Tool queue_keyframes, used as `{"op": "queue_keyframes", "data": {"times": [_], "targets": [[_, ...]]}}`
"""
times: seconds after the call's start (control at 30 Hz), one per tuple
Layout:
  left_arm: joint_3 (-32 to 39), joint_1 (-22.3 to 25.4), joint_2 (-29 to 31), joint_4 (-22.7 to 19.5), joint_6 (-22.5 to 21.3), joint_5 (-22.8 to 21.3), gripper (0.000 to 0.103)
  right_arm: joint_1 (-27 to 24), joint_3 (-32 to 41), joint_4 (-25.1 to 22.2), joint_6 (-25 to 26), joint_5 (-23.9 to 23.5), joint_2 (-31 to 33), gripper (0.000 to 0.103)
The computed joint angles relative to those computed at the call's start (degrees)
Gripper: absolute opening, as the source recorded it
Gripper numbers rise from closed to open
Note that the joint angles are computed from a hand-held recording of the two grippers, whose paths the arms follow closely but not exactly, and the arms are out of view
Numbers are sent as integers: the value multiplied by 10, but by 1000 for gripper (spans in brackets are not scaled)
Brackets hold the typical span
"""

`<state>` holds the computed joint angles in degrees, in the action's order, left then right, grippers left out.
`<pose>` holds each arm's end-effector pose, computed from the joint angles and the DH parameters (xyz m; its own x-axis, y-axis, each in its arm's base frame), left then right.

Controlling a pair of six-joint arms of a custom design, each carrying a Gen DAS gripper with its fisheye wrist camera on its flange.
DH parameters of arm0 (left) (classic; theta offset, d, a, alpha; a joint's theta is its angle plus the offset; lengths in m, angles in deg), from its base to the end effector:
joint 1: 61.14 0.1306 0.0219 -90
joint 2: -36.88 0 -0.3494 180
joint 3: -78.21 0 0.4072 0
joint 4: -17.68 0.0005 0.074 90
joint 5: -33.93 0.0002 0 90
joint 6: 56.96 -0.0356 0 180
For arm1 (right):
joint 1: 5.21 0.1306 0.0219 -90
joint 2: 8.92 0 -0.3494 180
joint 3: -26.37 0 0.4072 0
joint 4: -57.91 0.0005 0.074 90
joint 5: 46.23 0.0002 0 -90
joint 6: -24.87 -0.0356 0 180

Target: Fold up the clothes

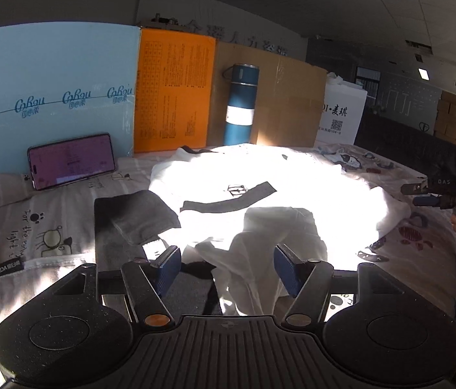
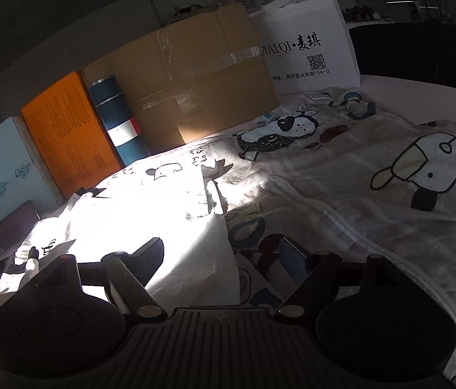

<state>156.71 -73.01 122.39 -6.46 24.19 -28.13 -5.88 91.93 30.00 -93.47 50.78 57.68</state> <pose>0.4749 -0.1174 0.3745 -0.4119 0.2255 -0.8829 0.6452 0.7564 -0.1078 0.3858 -0.0094 0.3908 -0.3698 0.4755 -0.7982 0.3340 0.8697 0.3634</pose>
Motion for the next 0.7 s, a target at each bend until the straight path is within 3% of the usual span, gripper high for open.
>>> {"op": "queue_keyframes", "data": {"times": [0.03,0.1,0.2,0.33,0.4,0.53,0.57,0.63,0.7], "targets": [[-5,-4,-3,-7,-7,3,42,4,3,-10,-15,7,2,78],[-5,-12,0,-29,-24,5,32,14,7,-28,-36,29,2,78],[-1,-14,6,-33,-25,-8,3,21,1,-46,-72,32,-11,78],[-3,13,-6,15,14,9,3,27,-15,-49,-85,27,-33,78],[10,14,2,-16,-1,-1,4,31,-16,-57,-82,34,-36,78],[26,4,18,-73,-42,-50,16,32,-13,-62,-93,38,-34,78],[19,9,13,-58,-20,-48,20,33,-14,-63,-95,38,-35,78],[3,23,-4,-25,37,-49,38,33,-15,-64,-98,36,-40,78],[-15,38,-26,11,112,-64,45,31,-17,-63,-104,29,-47,78]]}}
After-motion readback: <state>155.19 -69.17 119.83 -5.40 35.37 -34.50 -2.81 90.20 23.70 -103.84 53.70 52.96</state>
